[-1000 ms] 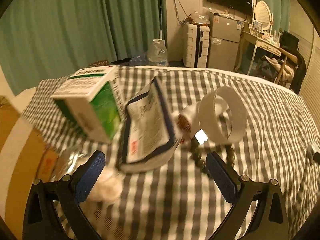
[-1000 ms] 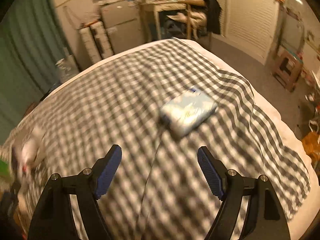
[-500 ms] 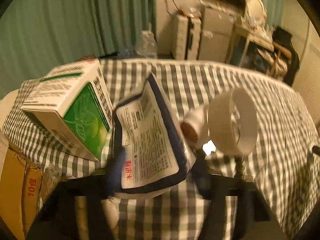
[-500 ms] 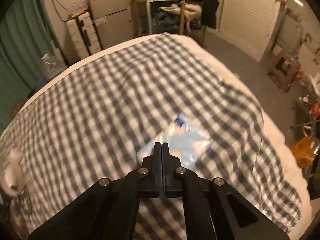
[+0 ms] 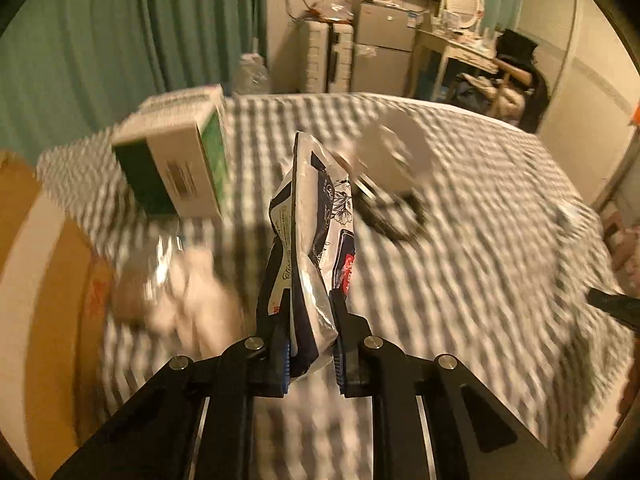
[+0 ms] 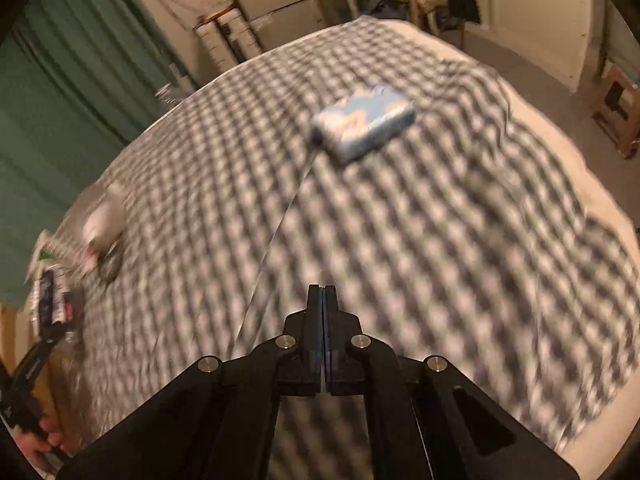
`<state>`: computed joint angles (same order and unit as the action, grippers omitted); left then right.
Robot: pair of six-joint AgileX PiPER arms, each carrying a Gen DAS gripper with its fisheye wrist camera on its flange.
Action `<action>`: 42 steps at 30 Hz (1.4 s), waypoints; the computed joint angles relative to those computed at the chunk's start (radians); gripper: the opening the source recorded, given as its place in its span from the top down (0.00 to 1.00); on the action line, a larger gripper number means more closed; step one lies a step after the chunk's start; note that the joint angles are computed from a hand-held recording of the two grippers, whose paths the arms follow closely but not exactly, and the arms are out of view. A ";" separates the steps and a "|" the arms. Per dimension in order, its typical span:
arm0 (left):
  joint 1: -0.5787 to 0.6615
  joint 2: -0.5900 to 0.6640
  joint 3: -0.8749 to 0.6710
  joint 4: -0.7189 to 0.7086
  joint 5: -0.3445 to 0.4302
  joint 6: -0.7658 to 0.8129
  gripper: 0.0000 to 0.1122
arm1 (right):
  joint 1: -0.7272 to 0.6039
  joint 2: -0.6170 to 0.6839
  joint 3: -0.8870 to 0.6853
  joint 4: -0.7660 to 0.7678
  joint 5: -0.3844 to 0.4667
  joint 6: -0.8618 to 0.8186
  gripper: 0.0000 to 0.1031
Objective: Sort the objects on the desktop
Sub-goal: 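Grasp the black-and-white packet with the left gripper while the right gripper grasps the blue tissue pack, then carry the packet and tissue pack over the cardboard box and release both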
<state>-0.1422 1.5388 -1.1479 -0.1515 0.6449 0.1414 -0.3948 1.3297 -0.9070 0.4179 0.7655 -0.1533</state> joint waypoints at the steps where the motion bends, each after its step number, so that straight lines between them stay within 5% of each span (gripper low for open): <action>1: 0.000 -0.028 0.026 -0.019 0.003 0.002 0.86 | -0.009 -0.019 0.011 0.020 0.010 -0.019 0.99; 8: -0.091 -0.107 0.140 -0.029 -0.030 -0.027 0.86 | -0.019 0.001 -0.044 0.045 -0.015 -0.014 0.94; 11: -0.129 -0.083 0.132 0.004 -0.050 -0.096 0.86 | -0.008 0.048 -0.097 -0.038 -0.067 0.079 0.34; 19: -0.195 0.053 0.027 0.079 -0.108 -0.242 0.86 | -0.003 0.366 -0.450 -0.195 -0.042 0.295 0.33; 26: -0.180 0.111 -0.024 0.022 -0.103 -0.200 0.86 | 0.013 0.645 -0.763 -0.317 0.118 0.451 0.36; 28: -0.185 0.109 -0.020 0.028 -0.108 -0.204 0.86 | 0.030 0.657 -0.783 -0.362 0.139 0.449 0.44; 32: -0.176 0.061 0.014 0.012 -0.098 -0.177 0.86 | 0.036 0.566 -0.672 -0.352 0.112 0.383 0.57; 36: -0.133 -0.018 0.062 -0.060 -0.059 -0.098 0.86 | 0.053 0.354 -0.427 -0.282 0.037 0.261 0.58; 42: -0.041 -0.187 0.174 -0.170 0.027 0.012 0.86 | 0.138 0.013 -0.129 -0.131 0.068 0.152 0.58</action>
<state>-0.1828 1.3520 -0.9740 -0.3218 0.6721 0.1536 -0.2570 1.3429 -1.0362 0.2867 0.8336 -0.0015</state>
